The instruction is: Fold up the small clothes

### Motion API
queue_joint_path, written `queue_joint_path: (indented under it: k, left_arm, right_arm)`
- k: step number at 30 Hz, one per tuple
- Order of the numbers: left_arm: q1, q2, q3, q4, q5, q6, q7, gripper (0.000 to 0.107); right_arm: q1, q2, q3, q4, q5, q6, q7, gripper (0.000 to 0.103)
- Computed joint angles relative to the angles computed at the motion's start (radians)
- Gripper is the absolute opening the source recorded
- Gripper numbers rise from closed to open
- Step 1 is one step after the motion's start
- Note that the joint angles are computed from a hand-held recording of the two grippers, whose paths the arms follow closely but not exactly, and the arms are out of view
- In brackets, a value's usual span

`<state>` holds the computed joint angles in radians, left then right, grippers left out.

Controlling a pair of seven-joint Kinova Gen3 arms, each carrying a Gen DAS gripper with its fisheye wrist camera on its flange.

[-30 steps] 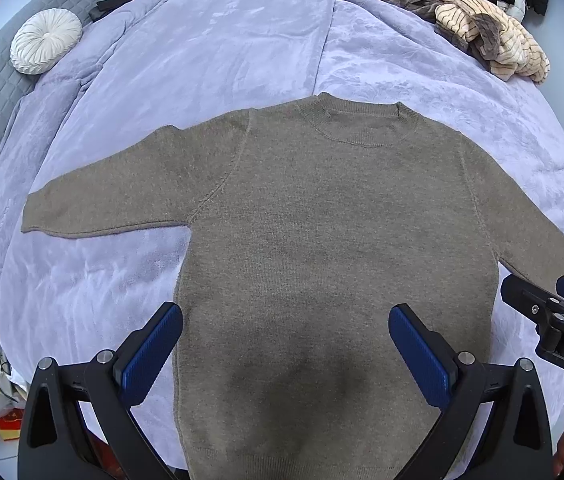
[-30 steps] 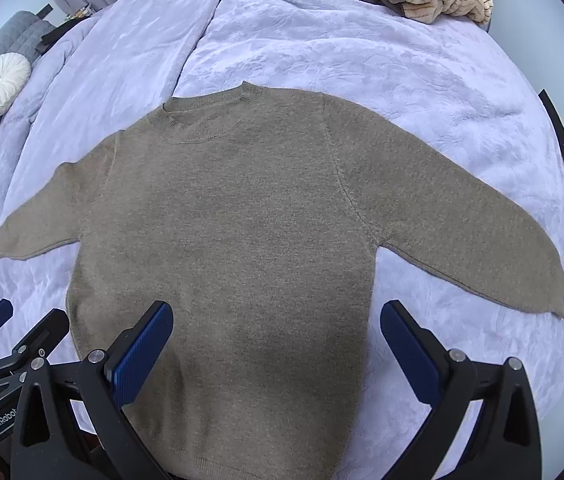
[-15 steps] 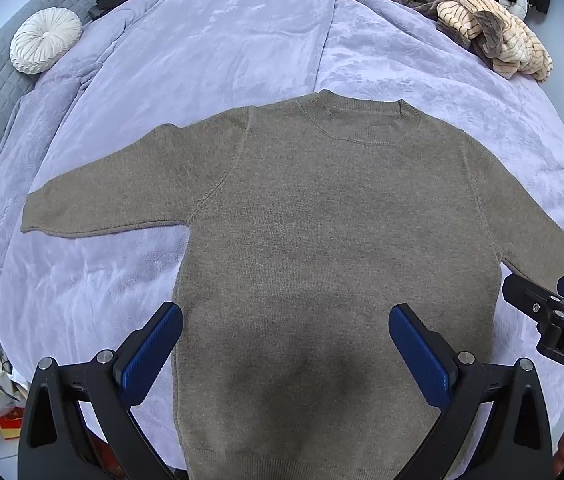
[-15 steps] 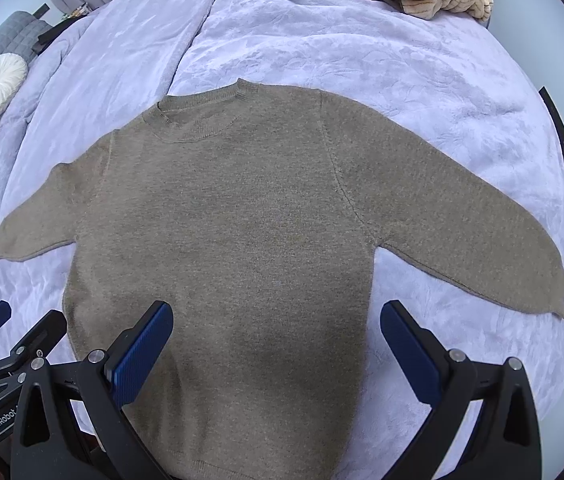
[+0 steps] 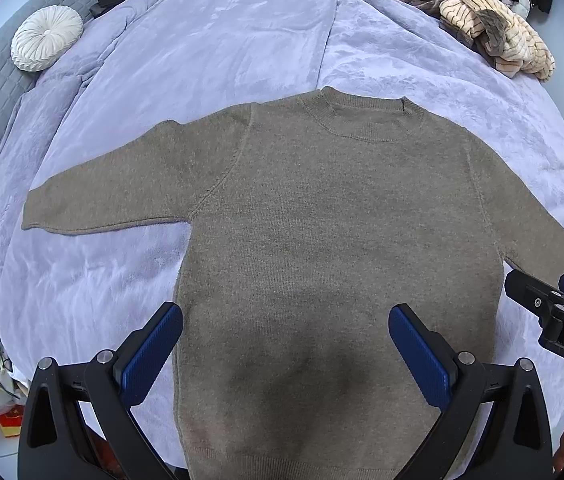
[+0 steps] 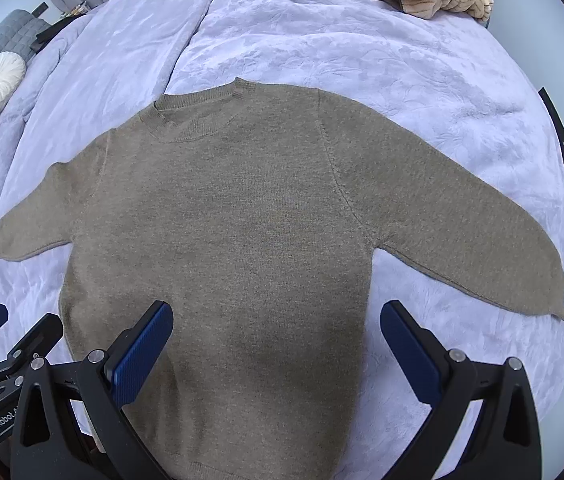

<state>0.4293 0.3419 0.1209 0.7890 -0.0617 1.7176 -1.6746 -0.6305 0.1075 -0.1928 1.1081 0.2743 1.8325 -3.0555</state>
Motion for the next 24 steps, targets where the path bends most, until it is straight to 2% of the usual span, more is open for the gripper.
queue_joint_path:
  k: [9,16,24]
  left_arm:
    - [-0.026,0.009,0.009,-0.014,0.043,0.017,0.011,0.103]
    - [-0.005,0.006,-0.008,-0.003,-0.004,0.004,0.007,0.103]
    - [-0.025,0.035,-0.007,-0.053,0.022,0.045,0.01,0.103]
  right_arm:
    - [0.003,-0.001,0.001,0.005,-0.002,-0.006,-0.001,0.103]
    - [0.009,0.001,0.003,0.017,-0.01,-0.022,0.0,0.103]
    - [0.005,0.016,0.006,-0.001,-0.015,-0.005,0.003,0.103]
